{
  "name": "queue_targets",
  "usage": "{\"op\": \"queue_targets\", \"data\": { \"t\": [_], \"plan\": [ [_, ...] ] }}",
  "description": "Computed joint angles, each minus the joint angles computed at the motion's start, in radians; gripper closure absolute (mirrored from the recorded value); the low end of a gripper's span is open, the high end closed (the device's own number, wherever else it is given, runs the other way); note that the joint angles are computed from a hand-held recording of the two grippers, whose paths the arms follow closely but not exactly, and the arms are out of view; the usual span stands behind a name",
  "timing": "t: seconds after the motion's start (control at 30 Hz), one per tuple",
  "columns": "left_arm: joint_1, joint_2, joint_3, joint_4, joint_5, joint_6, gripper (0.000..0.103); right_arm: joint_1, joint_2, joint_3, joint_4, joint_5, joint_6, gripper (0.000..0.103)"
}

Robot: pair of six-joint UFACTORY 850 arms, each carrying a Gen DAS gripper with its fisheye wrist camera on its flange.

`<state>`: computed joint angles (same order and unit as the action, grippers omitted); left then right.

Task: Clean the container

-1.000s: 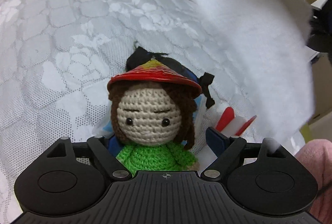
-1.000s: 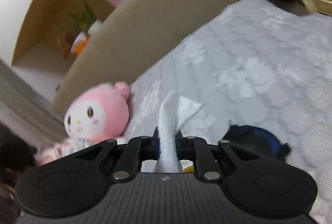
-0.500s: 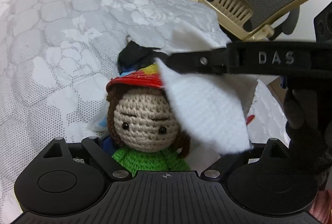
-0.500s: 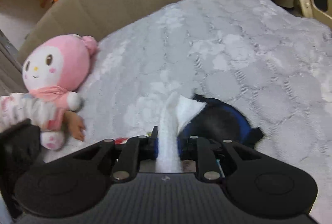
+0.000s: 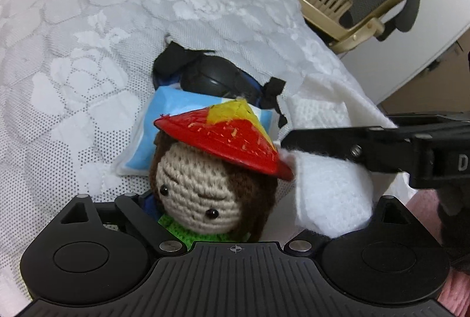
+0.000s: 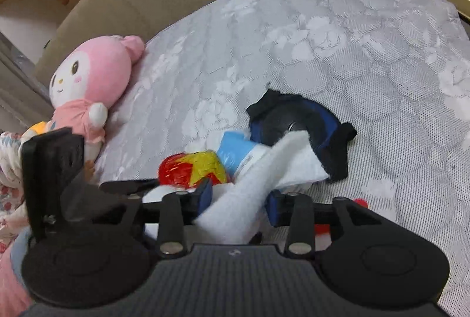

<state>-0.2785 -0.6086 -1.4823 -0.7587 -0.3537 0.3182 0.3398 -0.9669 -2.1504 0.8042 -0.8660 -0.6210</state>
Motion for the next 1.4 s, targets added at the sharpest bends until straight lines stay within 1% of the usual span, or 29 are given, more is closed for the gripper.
{"op": "queue_targets", "data": {
  "t": [0.03,0.1,0.17,0.23,0.3,0.37,0.43,0.5,0.6,0.63,0.7,0.73,0.8,0.87,0.9,0.97,1.03,1.1,1.13,1.2,1.27,1.33,1.4],
  "plan": [
    [-0.001,0.000,-0.001,-0.005,-0.001,0.010,0.009,-0.001,0.015,0.021,0.001,0.010,-0.021,0.091],
    [-0.002,0.000,-0.004,-0.024,-0.003,0.032,0.009,-0.001,0.053,0.067,0.001,0.052,-0.039,0.091],
    [-0.001,-0.001,-0.006,-0.066,-0.007,0.080,0.009,-0.009,0.080,0.086,0.035,0.060,-0.063,0.091],
    [-0.001,-0.003,-0.012,-0.078,-0.015,0.104,0.009,-0.016,0.091,0.082,0.076,0.061,-0.067,0.091],
    [-0.007,0.007,-0.006,-0.067,-0.006,0.124,0.009,-0.023,0.099,0.080,0.129,0.057,-0.081,0.091],
    [-0.011,0.025,0.010,-0.043,0.003,0.127,0.008,-0.022,0.118,0.101,0.146,0.091,-0.074,0.091],
    [-0.012,0.045,0.026,0.021,0.000,0.053,0.008,-0.020,0.137,0.127,0.174,0.109,-0.068,0.090],
    [-0.014,0.066,0.045,0.076,0.000,-0.020,0.008,-0.022,0.152,0.155,0.252,0.082,-0.113,0.090],
    [-0.033,0.101,0.069,0.353,-0.023,-0.282,0.008,-0.012,0.156,0.170,0.294,0.038,-0.170,0.087],
    [-0.038,0.114,0.080,0.431,-0.034,-0.361,0.007,-0.004,0.150,0.166,0.275,0.031,-0.166,0.087],
    [-0.042,0.143,0.106,0.547,-0.046,-0.512,0.007,0.020,0.146,0.171,0.191,0.051,-0.146,0.087],
    [-0.042,0.159,0.122,0.588,-0.042,-0.581,0.007,0.032,0.153,0.187,0.152,0.071,-0.153,0.087],
    [-0.046,0.183,0.146,0.671,-0.025,-0.714,0.006,0.053,0.180,0.243,0.066,0.140,-0.152,0.088],
    [-0.053,0.199,0.163,0.783,-0.011,-0.864,0.006,0.056,0.206,0.291,0.020,0.174,-0.137,0.087],
    [-0.055,0.208,0.173,0.821,-0.001,-0.913,0.006,0.056,0.219,0.314,-0.003,0.190,-0.126,0.087],
    [-0.055,0.226,0.196,0.860,0.026,-0.962,0.006,0.054,0.252,0.369,-0.060,0.238,-0.109,0.088],
    [-0.050,0.236,0.211,0.850,0.047,-0.955,0.006,0.055,0.279,0.410,-0.133,0.293,-0.076,0.088],
    [-0.047,0.243,0.222,0.849,0.059,-0.946,0.006,0.067,0.300,0.443,-0.288,0.363,0.035,0.088],
    [-0.047,0.245,0.228,0.865,0.063,-0.955,0.005,0.070,0.306,0.455,-0.348,0.385,0.083,0.088],
    [-0.046,0.254,0.241,0.885,0.068,-0.964,0.005,0.066,0.310,0.460,-0.362,0.374,0.116,0.088],
    [-0.040,0.248,0.241,0.876,0.069,-0.957,0.005,0.056,0.313,0.460,-0.274,0.335,0.077,0.088],
    [-0.033,0.240,0.236,0.854,0.066,-0.942,0.005,0.040,0.313,0.457,-0.119,0.253,0.012,0.088],
    [-0.030,0.236,0.236,0.839,0.072,-0.924,0.005,0.036,0.295,0.440,-0.013,0.172,-0.009,0.088]
  ]
}}
